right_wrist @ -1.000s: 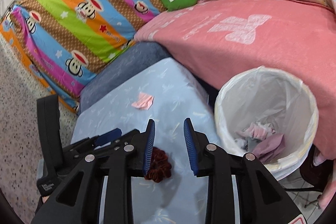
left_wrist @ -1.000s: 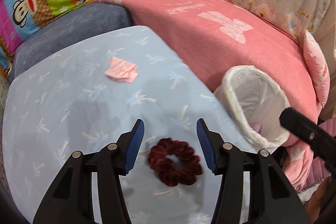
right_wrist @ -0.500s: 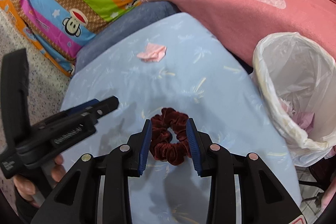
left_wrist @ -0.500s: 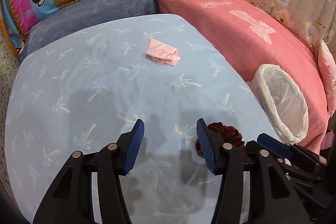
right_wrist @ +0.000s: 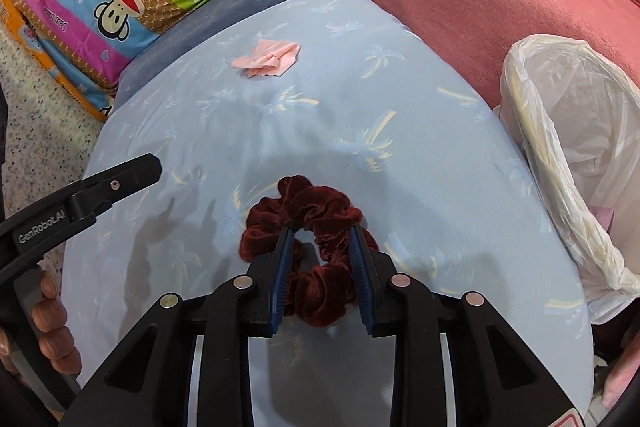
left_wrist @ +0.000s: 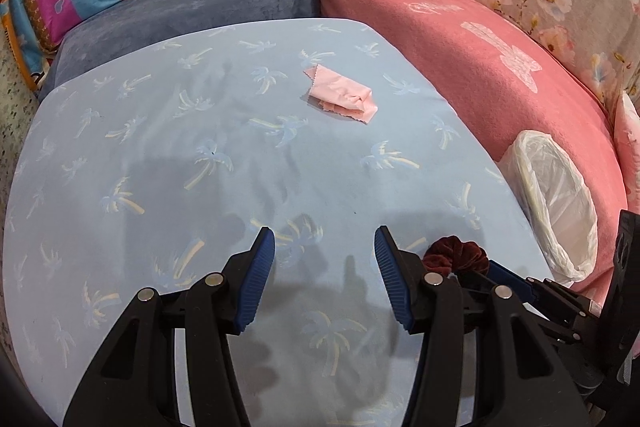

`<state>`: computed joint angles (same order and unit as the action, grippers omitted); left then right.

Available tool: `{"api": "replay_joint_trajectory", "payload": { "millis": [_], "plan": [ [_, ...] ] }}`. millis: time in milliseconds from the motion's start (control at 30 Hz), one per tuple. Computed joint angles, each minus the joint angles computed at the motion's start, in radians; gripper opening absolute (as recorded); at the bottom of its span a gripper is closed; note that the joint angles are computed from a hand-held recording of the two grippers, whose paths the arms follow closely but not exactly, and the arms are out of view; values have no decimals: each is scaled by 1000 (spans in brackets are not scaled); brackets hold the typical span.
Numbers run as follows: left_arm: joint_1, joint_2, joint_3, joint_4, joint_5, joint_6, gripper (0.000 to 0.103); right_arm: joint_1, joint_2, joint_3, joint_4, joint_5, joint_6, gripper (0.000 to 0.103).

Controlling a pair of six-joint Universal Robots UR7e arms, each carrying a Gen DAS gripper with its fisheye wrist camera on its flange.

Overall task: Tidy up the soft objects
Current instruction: 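Grasp the dark red scrunchie on the sheet with the right tool, then grasp the small pink cloth with the left tool while the right tool holds the scrunchie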

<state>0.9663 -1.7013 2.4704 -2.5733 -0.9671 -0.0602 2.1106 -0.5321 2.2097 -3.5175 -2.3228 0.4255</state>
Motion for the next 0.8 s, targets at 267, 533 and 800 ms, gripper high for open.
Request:
{"api": "replay_joint_trajectory", "payload": {
  "millis": [267, 533, 800],
  "plan": [
    [28, 59, -32, -36, -11, 27, 50, -27, 0, -26, 32, -21, -22, 25],
    [51, 159, -86, -102, -19, 74, 50, -48, -13, -70, -9, 15, -97, 16],
    [82, 308, -183, -186, -34, 135, 53, -65, -24, -171, -39, 11, -176, 16]
  ]
}}
